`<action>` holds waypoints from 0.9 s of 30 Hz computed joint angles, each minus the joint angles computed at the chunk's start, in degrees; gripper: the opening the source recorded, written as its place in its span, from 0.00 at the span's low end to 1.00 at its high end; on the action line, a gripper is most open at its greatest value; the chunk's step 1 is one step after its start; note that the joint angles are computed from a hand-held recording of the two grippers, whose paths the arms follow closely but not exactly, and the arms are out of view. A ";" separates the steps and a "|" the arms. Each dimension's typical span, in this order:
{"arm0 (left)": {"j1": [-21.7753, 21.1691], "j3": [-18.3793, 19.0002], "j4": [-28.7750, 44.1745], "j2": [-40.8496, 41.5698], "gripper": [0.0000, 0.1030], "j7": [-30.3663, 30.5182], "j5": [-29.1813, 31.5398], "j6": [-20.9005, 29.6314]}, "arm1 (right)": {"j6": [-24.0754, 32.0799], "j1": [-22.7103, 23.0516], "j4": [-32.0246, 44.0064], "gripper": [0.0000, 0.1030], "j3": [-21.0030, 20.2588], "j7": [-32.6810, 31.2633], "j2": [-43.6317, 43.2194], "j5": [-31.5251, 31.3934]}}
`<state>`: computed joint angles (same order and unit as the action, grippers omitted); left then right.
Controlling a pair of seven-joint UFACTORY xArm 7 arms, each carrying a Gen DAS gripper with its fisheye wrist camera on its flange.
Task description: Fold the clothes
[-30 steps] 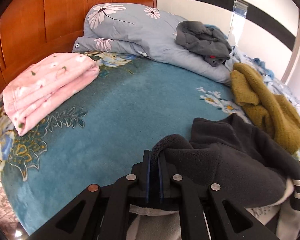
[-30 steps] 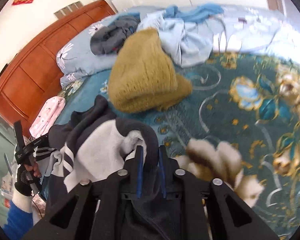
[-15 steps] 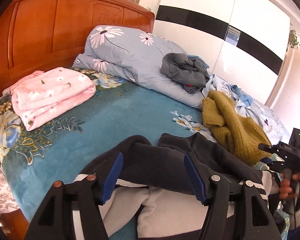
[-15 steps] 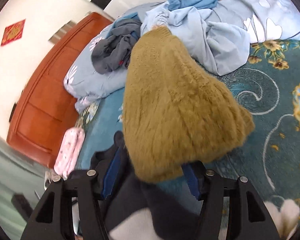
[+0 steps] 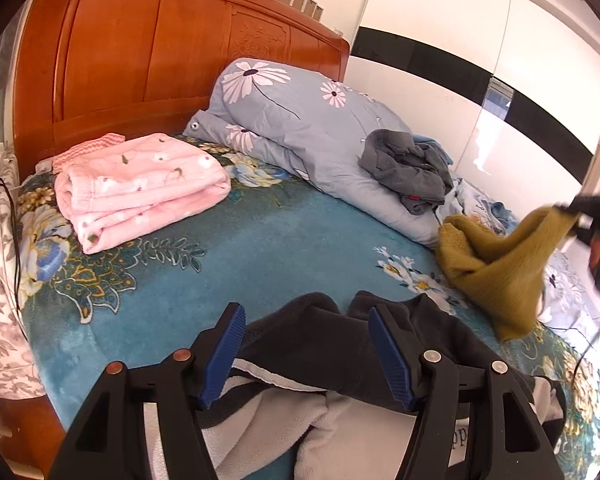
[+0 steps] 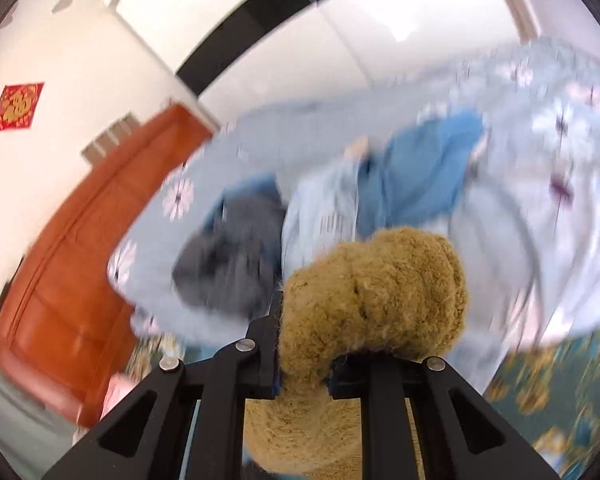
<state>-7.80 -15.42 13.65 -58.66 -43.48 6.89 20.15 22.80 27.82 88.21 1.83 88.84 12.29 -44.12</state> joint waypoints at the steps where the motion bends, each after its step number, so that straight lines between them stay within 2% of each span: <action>1: 0.36 -0.41 0.20 -0.02 0.66 -0.12 0.24 0.47 | 1.98 0.04 1.30 0.15 -0.89 0.23 -1.06 -1.52; 4: 1.16 -1.78 0.82 -0.28 0.66 -0.30 1.39 2.39 | 5.97 -0.20 3.96 0.15 -2.78 6.53 -4.27 -12.69; 7: 1.60 -3.09 1.19 -0.63 0.66 -0.82 2.60 4.50 | 10.75 -1.72 2.45 0.15 -2.43 13.18 -7.66 -24.32; 8: 1.51 -3.24 1.23 -0.50 0.66 -1.00 2.83 5.04 | 12.42 -0.31 2.23 0.15 -4.32 13.11 -8.65 -25.58; 9: 1.41 -3.40 1.16 -0.34 0.66 -1.31 2.99 5.34 | 12.93 -1.30 0.67 0.15 -3.98 11.50 -8.75 -24.45; 10: 1.31 -3.57 1.01 -0.14 0.66 -1.71 3.12 5.42 | 13.44 -4.65 -0.73 0.15 -1.23 7.79 -8.32 -20.92; 12: 0.80 -3.77 0.76 0.62 0.66 -2.61 3.12 5.41 | 15.40 -6.94 -2.20 0.16 -0.19 -2.16 -6.90 -11.06; 14: -0.36 -3.50 0.84 1.75 0.66 -3.07 2.80 5.68 | 16.49 -8.92 -6.42 0.16 0.96 -6.08 -6.09 -5.57; 16: -1.51 -3.53 1.19 2.06 0.66 -2.82 3.12 6.17 | 14.03 -10.58 -11.65 0.16 1.22 -6.77 -5.76 -1.00; 20: -2.04 -3.93 1.97 1.77 0.66 -2.76 4.06 7.69 | 8.20 -12.86 -22.18 0.19 1.08 -3.83 -10.30 1.10; 22: -2.43 -3.15 1.69 1.41 0.66 -2.97 3.78 7.50 | 5.65 -14.21 -25.09 0.27 1.79 -4.73 -13.00 1.86; 24: -2.79 -2.10 1.19 0.96 0.66 -2.95 3.27 7.10 | 4.42 -15.00 -26.90 0.51 3.15 -7.62 -15.51 2.89; 25: -3.06 -1.49 0.88 0.71 0.66 -2.67 3.00 7.00 | 4.15 -15.19 -27.76 0.56 4.02 -9.14 -16.88 3.07; 27: -3.41 -0.40 0.36 0.16 0.66 -1.80 2.58 7.19 | 4.66 -15.34 -29.56 0.57 5.99 -12.08 -19.80 3.78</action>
<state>-11.21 -15.82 14.02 -58.50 -45.28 9.47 27.34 27.46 12.48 58.65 7.81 76.76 -7.50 -40.34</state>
